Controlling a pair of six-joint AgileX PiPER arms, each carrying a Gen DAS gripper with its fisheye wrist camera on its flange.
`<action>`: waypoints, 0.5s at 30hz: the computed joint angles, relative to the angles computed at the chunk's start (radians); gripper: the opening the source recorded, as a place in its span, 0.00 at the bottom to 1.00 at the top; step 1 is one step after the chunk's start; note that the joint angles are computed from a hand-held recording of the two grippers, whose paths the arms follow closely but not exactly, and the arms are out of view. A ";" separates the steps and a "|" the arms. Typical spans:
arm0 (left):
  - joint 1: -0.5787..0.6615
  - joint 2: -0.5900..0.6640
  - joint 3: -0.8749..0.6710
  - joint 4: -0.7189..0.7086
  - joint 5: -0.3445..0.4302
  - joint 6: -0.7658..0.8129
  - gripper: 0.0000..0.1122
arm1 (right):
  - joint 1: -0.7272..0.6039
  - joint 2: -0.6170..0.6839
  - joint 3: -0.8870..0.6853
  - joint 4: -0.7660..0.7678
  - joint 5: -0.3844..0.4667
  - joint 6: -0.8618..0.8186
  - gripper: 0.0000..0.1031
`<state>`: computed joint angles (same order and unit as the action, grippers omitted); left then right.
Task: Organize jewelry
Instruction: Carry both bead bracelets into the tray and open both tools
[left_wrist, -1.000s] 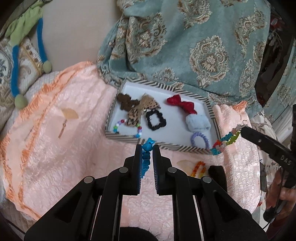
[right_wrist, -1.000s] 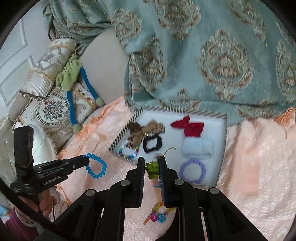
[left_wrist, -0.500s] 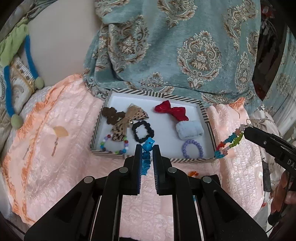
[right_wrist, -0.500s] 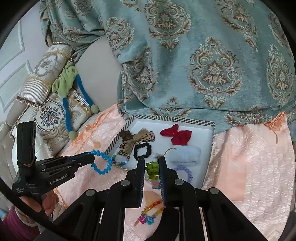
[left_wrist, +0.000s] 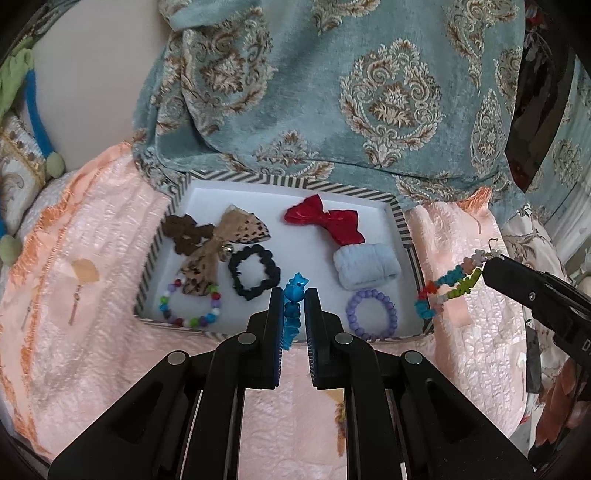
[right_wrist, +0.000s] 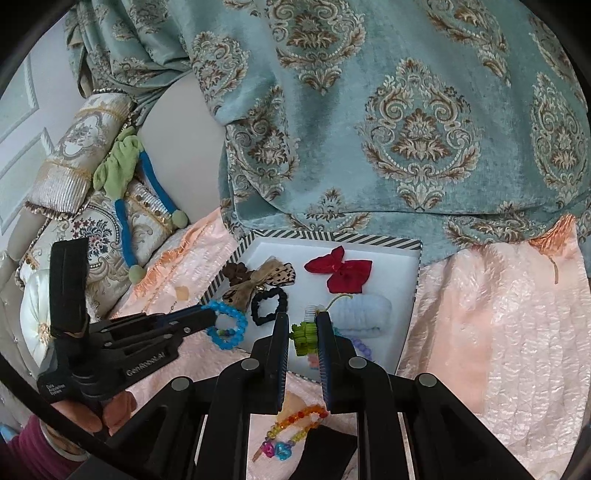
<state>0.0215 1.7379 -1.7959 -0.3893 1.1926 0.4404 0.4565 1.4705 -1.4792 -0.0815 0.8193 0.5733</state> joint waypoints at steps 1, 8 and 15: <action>-0.007 0.009 0.003 0.001 -0.006 -0.007 0.09 | -0.005 0.006 -0.001 0.009 -0.003 -0.008 0.13; -0.012 0.082 0.027 0.019 -0.055 -0.044 0.09 | -0.037 0.110 -0.046 0.113 -0.021 -0.099 0.13; 0.026 0.161 0.015 0.059 -0.088 -0.079 0.09 | -0.044 0.299 -0.187 0.191 0.008 -0.177 0.13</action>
